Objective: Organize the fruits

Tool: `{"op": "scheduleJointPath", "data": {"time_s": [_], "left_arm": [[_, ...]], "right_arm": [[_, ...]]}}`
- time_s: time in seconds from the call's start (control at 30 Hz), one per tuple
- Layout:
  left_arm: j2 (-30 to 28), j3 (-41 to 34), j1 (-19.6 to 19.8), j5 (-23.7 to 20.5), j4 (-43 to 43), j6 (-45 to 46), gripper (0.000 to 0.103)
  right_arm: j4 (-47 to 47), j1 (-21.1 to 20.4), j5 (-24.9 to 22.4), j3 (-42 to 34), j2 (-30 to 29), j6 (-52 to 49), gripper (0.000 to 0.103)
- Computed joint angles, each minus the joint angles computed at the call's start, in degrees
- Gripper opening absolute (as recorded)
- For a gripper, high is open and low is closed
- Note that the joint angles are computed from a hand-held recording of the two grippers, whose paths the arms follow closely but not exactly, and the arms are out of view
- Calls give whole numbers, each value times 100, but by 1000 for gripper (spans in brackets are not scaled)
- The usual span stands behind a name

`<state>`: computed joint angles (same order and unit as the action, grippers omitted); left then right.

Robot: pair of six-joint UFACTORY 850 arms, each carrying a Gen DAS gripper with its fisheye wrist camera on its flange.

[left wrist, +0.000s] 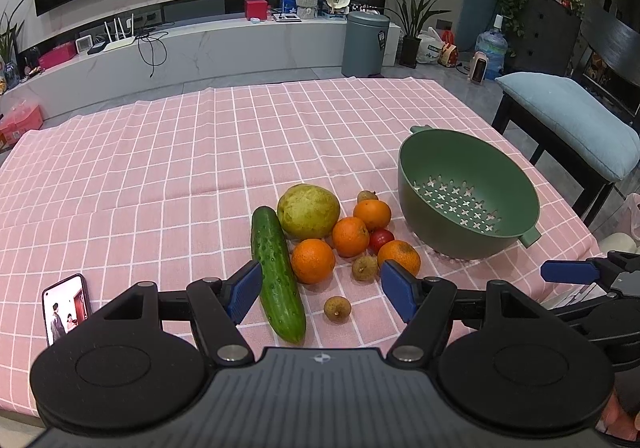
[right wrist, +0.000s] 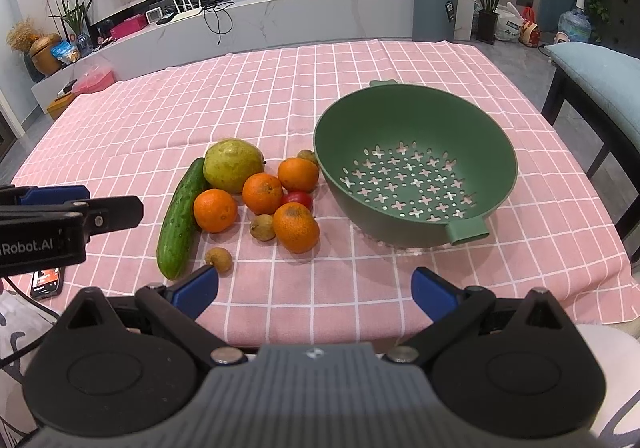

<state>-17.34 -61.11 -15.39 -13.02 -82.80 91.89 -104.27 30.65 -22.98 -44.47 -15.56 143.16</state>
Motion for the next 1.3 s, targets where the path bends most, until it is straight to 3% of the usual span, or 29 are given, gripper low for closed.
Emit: {"op": "scheduleJointPath", "data": {"time_s": [0.6, 0.87, 1.03, 1.2, 1.3], "left_arm": [[-52, -70, 45, -96, 209, -257, 80], [-295, -362, 310, -524, 456, -586, 78], [-618, -678, 489, -891, 642, -1001, 65], [-1049, -1153, 442, -730, 1756, -2012, 63], [-1422, -1620, 406, -949, 3218, -3532, 62]], "right_arm": [[-71, -26, 24, -124, -87, -2, 99], [-1415, -36, -194, -139, -183, 777, 98], [-2103, -60, -405, -297, -401, 692, 83], [-2992, -302, -193, -636, -730, 1172, 71], [-3723, -456, -82, -847, -944, 1624, 69]]}}
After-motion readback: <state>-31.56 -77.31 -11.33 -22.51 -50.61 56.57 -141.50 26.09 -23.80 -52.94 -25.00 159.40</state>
